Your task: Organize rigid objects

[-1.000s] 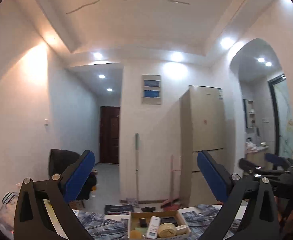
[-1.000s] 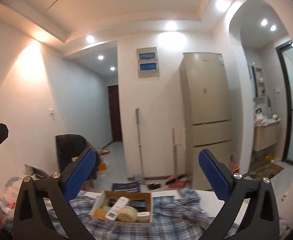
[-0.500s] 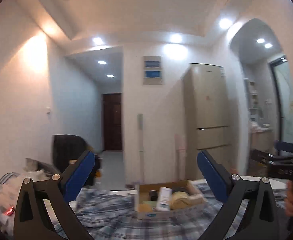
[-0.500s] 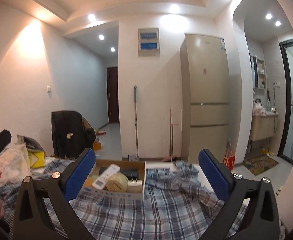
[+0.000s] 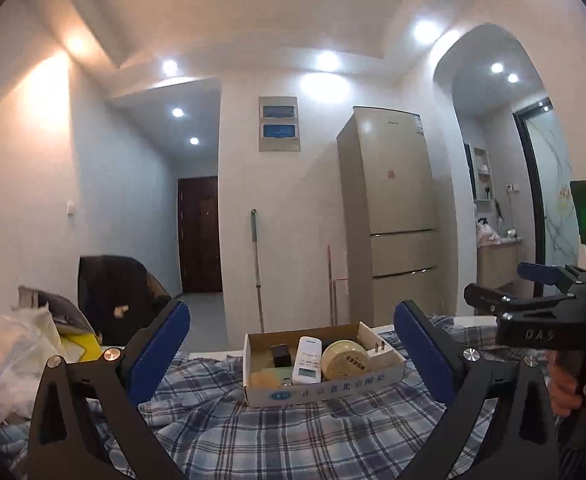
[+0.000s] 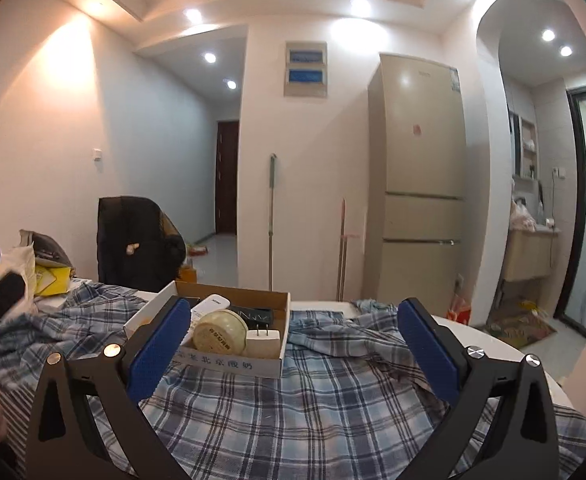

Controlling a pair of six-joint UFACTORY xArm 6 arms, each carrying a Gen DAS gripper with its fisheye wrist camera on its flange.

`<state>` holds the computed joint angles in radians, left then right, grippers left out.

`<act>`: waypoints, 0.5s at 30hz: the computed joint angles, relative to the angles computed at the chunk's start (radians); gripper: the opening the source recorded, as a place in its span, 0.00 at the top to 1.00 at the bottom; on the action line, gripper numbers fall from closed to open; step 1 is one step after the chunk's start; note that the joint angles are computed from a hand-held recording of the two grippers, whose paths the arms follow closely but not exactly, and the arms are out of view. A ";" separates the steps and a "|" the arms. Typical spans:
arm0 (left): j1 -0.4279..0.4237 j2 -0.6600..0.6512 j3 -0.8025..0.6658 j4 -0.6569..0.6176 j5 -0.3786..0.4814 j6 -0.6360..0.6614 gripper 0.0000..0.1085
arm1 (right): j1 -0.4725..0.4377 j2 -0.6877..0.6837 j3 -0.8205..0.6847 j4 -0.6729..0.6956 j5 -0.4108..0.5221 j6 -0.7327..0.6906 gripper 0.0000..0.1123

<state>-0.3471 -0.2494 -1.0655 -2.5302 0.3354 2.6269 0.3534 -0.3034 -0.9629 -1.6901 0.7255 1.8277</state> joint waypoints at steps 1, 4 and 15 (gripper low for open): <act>-0.011 0.008 -0.006 -0.004 -0.016 0.024 0.05 | -0.002 0.004 0.002 0.006 -0.010 -0.002 0.08; -0.026 0.030 -0.029 0.005 -0.051 0.026 0.05 | -0.011 -0.009 0.010 -0.017 -0.035 0.016 0.08; -0.010 0.056 -0.061 0.012 -0.091 -0.054 0.05 | -0.038 -0.033 0.032 -0.011 -0.064 0.067 0.08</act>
<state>-0.3570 -0.1934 -1.1267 -2.5185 0.2446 2.5733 0.3152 -0.3363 -0.9306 -1.7013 0.6619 1.8942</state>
